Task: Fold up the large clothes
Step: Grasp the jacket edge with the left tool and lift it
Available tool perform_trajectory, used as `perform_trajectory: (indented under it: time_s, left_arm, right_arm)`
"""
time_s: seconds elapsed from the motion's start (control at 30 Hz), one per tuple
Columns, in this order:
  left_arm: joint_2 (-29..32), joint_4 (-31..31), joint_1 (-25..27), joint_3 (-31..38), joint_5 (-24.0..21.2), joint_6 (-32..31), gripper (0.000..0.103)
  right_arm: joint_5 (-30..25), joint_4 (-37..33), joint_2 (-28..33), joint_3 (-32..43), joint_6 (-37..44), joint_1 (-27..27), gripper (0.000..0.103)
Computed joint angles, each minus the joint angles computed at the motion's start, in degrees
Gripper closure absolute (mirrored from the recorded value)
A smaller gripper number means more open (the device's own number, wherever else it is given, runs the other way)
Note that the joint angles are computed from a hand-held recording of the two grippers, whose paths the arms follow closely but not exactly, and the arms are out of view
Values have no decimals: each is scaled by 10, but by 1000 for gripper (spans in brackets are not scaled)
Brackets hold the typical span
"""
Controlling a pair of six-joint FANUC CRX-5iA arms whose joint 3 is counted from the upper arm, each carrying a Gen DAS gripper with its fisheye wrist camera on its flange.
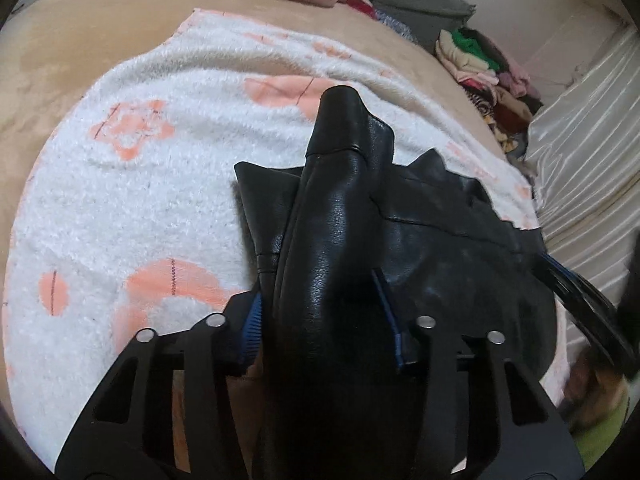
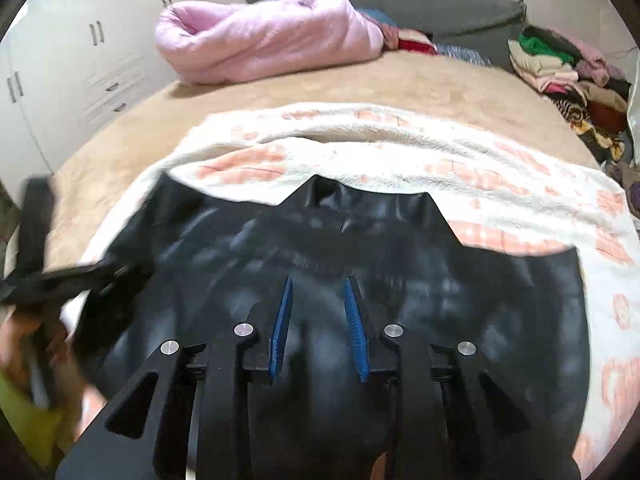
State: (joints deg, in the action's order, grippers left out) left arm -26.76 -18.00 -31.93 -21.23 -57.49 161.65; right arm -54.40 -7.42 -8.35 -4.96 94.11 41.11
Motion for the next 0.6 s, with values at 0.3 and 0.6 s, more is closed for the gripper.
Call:
perform_trajectory:
  time_s: [0.3, 0.6]
  left_arm:
    - [4, -3, 2, 18, -7, -28, 74]
    - [-3, -7, -3, 17, -4, -28, 79]
  right_arm:
    - [-49, -6, 78, 46, -9, -16, 79]
    - [-94, -80, -100, -59, 99, -50, 68]
